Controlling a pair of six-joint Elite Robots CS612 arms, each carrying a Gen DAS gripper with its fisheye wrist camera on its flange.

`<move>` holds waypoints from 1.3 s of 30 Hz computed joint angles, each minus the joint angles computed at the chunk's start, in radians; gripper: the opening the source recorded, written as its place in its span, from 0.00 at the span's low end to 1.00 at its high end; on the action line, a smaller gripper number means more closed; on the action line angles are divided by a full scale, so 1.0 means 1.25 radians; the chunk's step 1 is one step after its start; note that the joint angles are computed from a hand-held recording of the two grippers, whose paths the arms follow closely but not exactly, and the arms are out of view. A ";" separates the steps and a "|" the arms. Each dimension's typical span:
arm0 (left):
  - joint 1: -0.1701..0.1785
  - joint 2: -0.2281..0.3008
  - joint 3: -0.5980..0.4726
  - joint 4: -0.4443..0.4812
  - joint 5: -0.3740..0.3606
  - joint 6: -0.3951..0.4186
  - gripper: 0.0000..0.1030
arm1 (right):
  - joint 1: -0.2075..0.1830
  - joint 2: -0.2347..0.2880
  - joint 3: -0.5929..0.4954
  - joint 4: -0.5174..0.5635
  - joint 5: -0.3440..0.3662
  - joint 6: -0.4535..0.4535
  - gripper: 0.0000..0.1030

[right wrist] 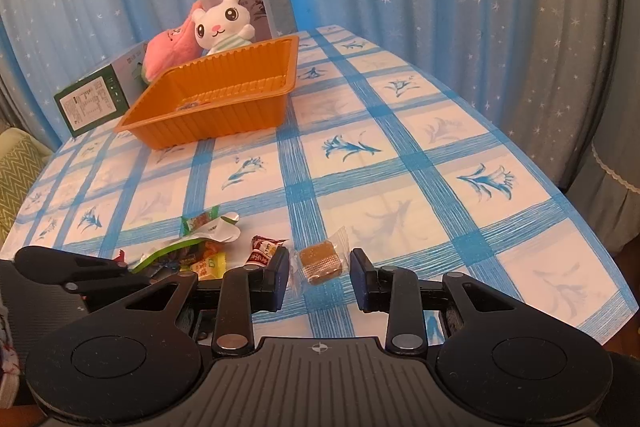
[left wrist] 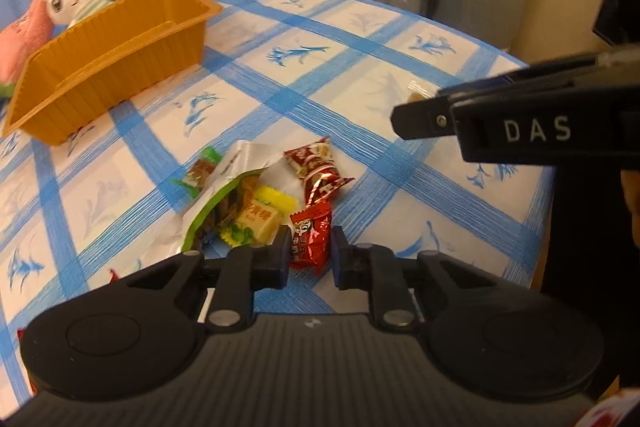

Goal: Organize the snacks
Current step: 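Grasp the caramel cube with the right tool while the left tool grasps the red-brown candy, then carry both candies into the orange tray and open both tools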

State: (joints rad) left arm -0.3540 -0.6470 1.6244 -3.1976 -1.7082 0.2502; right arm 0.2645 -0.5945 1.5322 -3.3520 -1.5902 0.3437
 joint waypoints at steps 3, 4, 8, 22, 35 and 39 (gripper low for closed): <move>0.006 -0.008 0.011 -0.017 -0.003 -0.073 0.17 | 0.001 0.000 0.000 -0.001 0.000 -0.001 0.32; 0.008 -0.012 0.016 -0.025 -0.002 -0.096 0.17 | 0.001 0.000 -0.001 -0.001 0.000 -0.003 0.32; 0.016 -0.029 0.035 -0.053 0.008 -0.189 0.17 | 0.004 -0.001 -0.003 -0.001 0.009 -0.015 0.32; 0.052 -0.061 0.020 -0.079 0.069 -0.332 0.17 | 0.011 0.005 -0.064 0.010 0.037 -0.099 0.32; 0.077 -0.031 -0.096 -0.036 0.069 -0.327 0.17 | 0.004 0.055 -0.225 0.081 0.075 -0.140 0.32; 0.082 -0.015 -0.139 -0.011 0.071 -0.319 0.17 | 0.003 0.079 -0.281 0.110 0.078 -0.153 0.32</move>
